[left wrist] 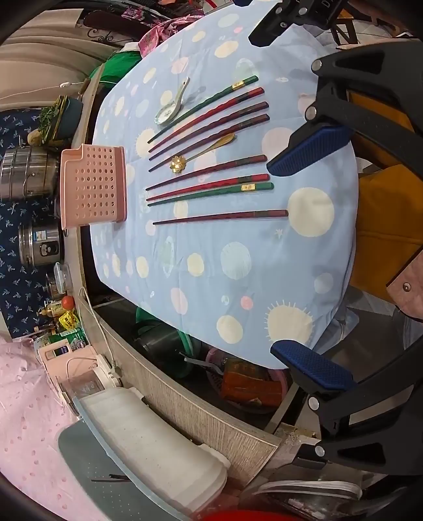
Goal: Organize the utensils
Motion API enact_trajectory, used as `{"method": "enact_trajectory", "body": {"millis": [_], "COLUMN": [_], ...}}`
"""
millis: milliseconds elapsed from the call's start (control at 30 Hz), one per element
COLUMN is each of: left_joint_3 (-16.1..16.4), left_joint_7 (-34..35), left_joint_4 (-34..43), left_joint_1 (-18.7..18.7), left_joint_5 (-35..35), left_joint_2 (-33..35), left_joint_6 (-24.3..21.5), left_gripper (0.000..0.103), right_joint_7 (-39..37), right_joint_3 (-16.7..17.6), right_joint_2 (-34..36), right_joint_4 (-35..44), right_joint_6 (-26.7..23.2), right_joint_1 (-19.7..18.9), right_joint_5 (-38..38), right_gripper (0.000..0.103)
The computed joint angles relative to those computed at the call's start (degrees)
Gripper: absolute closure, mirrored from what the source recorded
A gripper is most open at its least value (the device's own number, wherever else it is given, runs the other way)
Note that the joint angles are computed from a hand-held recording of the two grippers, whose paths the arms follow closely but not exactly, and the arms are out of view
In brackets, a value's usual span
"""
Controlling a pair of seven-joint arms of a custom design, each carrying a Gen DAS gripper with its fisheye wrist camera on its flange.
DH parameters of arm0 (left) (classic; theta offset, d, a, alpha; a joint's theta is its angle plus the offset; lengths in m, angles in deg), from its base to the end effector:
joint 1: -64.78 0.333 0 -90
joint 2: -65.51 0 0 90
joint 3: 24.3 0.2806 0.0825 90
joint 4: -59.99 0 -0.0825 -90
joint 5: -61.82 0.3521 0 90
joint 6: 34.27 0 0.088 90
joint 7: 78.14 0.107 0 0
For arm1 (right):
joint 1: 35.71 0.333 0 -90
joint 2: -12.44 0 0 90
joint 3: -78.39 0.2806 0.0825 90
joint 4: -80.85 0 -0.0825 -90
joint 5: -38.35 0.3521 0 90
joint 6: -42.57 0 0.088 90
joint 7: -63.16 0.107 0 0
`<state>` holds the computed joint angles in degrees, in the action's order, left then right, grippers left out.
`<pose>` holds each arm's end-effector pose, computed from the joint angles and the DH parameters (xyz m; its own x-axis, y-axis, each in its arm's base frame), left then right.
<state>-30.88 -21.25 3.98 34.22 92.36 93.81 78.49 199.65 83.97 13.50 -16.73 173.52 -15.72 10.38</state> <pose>0.5718 -0.3611 0.6144 -0.0733 -0.9866 -0.1457 -0.7745 0.1483 -0.6149 0.5282 0.2402 0.6000 -0.1430 -0.9896 -0.0151 -0.7494 0.1182 -0.6515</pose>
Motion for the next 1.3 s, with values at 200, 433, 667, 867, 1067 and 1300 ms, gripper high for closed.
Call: {"method": "enact_trajectory", "body": {"millis": [200,433,667,867,1067,1300], "left_joint_3": [-0.12,-0.36,-0.51,-0.61,-0.6,-0.57], "left_joint_7": [0.43,-0.07,-0.67,-0.57,-0.5,-0.53], "left_joint_4": [0.39,-3.72,-2.06,-2.21,-1.33,-1.29], "left_joint_1": [0.54,1.68,0.53,0.46,0.27,0.2], "left_joint_5": [-0.98,-0.65,0.07,-0.13,-0.37,-0.57], "left_joint_2": [0.33,-2.6,-1.43,-1.52,-0.92,-0.84], "left_joint_6": [0.21,1.45,0.26,0.33,-0.02,0.14], "left_gripper": [0.007,0.007,0.007,0.007,0.007,0.007], "right_joint_7": [-0.21,-0.33,-1.06,-0.92,-0.72,-0.64], "right_joint_3": [0.12,0.25,-0.08,-0.04,0.04,0.03], "right_joint_2": [0.22,0.51,0.46,0.17,0.2,0.09], "right_joint_4": [-0.1,0.49,0.73,0.19,0.24,0.1], "right_joint_6": [0.8,-0.02,0.21,0.75,0.65,0.75], "right_joint_1": [0.26,0.74,0.38,0.3,0.33,0.27], "right_joint_5": [-0.38,-0.66,0.6,0.75,0.53,0.62], "right_gripper": [0.007,0.007,0.007,0.007,0.007,0.007]}}
